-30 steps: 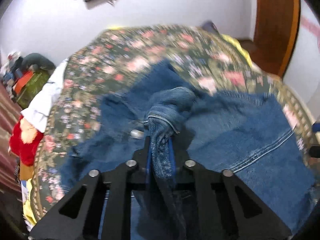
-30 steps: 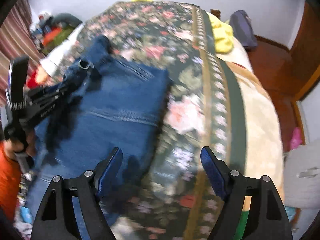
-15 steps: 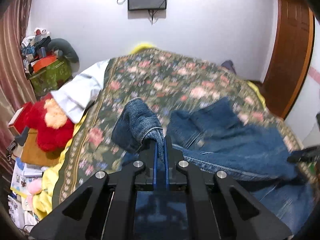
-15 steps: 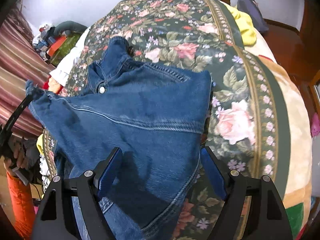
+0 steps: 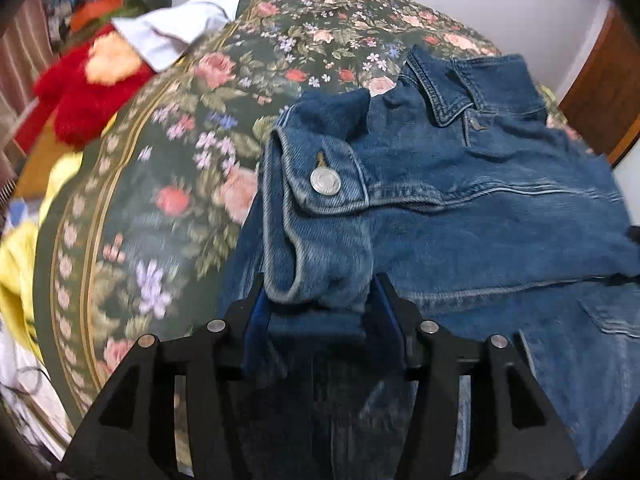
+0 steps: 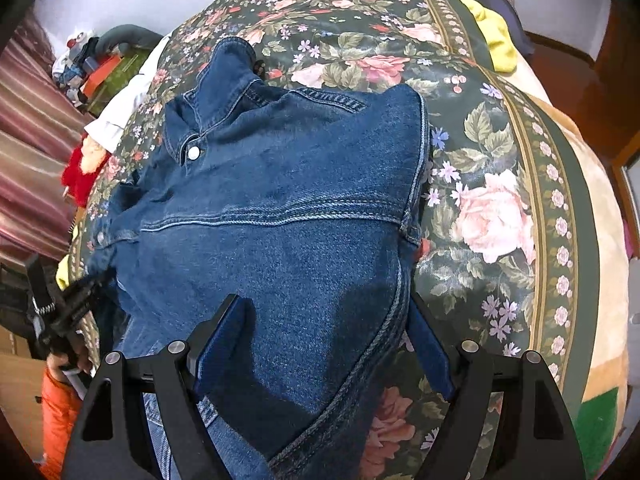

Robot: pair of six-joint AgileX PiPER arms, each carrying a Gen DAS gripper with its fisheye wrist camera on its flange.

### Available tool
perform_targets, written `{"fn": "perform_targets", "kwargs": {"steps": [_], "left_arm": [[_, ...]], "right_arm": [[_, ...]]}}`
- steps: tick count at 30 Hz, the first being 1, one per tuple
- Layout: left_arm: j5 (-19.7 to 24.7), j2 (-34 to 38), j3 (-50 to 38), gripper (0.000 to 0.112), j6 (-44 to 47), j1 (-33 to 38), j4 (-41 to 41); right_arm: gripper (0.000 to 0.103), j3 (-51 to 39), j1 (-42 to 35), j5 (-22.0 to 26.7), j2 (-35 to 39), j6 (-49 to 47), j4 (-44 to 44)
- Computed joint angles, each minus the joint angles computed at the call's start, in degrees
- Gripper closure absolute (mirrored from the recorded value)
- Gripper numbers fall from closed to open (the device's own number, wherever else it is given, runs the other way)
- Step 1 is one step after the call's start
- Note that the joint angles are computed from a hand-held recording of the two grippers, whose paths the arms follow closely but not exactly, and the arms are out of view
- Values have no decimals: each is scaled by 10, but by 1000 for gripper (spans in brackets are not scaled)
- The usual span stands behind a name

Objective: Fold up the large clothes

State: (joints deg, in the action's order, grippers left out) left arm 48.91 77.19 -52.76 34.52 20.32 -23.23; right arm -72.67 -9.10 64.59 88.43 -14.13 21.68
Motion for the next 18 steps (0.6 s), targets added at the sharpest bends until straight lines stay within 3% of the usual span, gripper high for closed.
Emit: {"fn": "perform_targets", "kwargs": {"steps": [3,6,9,12,15,18], "left_arm": [[20,-19,-17,47,-35,10,47],[55,-17,-56,43,6,52,17],[63,18,-118,36,-9,61,15],[81,80,-191,31,-20,52,8],[141,187,-290,29,-38,27,8],[166,267,-350,29,-89,5,11]], "right_arm": [[24,-1,-13,8,-2,-15,9],[24,-11,-28,17,-2,-27,16],[24,-27,-40,19,1,-34,21],[24,-56,-50,18,16,-34,21],[23,-90,-54,15,45,-20,18],[23,-116,-55,14,80,-18,26]]}}
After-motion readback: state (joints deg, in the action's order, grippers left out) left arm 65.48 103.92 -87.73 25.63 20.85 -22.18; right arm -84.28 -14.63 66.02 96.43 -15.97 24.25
